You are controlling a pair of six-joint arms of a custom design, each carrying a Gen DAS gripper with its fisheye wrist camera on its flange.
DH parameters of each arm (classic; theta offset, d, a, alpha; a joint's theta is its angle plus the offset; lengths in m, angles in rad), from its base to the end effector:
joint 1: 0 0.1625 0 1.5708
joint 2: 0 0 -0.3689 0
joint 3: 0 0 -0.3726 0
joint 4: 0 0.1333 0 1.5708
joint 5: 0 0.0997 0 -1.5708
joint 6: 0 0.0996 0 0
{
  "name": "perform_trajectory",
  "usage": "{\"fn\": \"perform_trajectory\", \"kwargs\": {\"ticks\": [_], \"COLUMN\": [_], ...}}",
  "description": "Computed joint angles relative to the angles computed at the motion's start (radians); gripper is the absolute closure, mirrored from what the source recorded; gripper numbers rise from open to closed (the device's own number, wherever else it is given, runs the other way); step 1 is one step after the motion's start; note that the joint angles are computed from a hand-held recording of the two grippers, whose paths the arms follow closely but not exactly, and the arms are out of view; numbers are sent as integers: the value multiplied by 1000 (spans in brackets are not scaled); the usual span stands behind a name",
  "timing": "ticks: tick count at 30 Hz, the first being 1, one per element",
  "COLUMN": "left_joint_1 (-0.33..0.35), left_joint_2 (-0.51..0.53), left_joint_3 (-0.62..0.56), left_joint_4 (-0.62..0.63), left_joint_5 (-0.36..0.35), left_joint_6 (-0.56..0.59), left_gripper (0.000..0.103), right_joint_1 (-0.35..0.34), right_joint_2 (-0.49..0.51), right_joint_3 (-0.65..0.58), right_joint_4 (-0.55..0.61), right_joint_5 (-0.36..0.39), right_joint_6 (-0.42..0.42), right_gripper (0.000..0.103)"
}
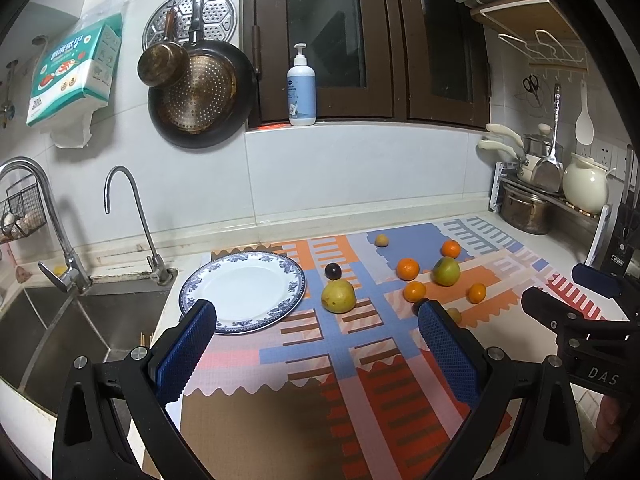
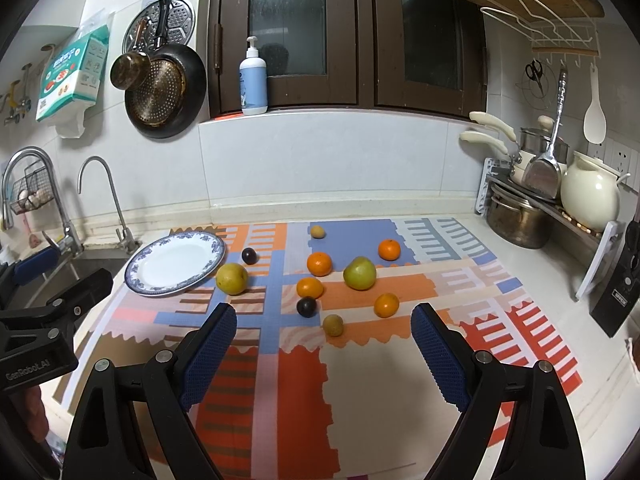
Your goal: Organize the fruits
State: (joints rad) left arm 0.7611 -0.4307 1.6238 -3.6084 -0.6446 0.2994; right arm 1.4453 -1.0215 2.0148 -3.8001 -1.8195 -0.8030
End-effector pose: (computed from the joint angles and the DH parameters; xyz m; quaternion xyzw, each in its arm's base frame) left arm -0.2757 -0.5567 0.0050 0.2741 0.7902 -0.4576 0.3018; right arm 0.0428 -0.5295 0.2274 0.2010 -0.7867 0.4688 0.3478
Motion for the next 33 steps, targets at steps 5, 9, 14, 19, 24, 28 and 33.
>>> {"fn": "perform_trajectory", "kwargs": {"ticks": [5, 9, 14, 19, 24, 28, 33], "left_joint_1": [2, 6, 15, 24, 35, 47, 66], "left_joint_2": [3, 4, 7, 12, 24, 37, 57], "left_joint_3": [-5, -7, -14, -27, -56, -87, -137], "left_joint_4": [5, 8, 21, 34, 40, 59, 88], "left_joint_5": [-1, -6, -13, -24, -34, -40, -57], "left_joint_6": [-1, -1, -2, 3, 22, 36, 63], "left_gripper": [0, 0, 0, 0, 0, 0, 1], "right_joint_1": [1, 0, -5, -7, -7, -4, -5], "right_joint_2": [0, 2, 24, 25, 32, 46, 67], "right_joint_3": [-1, -5, -25, -34, -52, -81, -124], "right_joint_4": [4, 7, 16, 29, 48, 74, 119], "right_joint_5": [-1, -1, -3, -7, -18, -37, -51], "right_joint_6": [1, 1, 5, 12, 20, 32, 54], "right_gripper": [13, 13, 13, 13, 13, 13, 13]}}
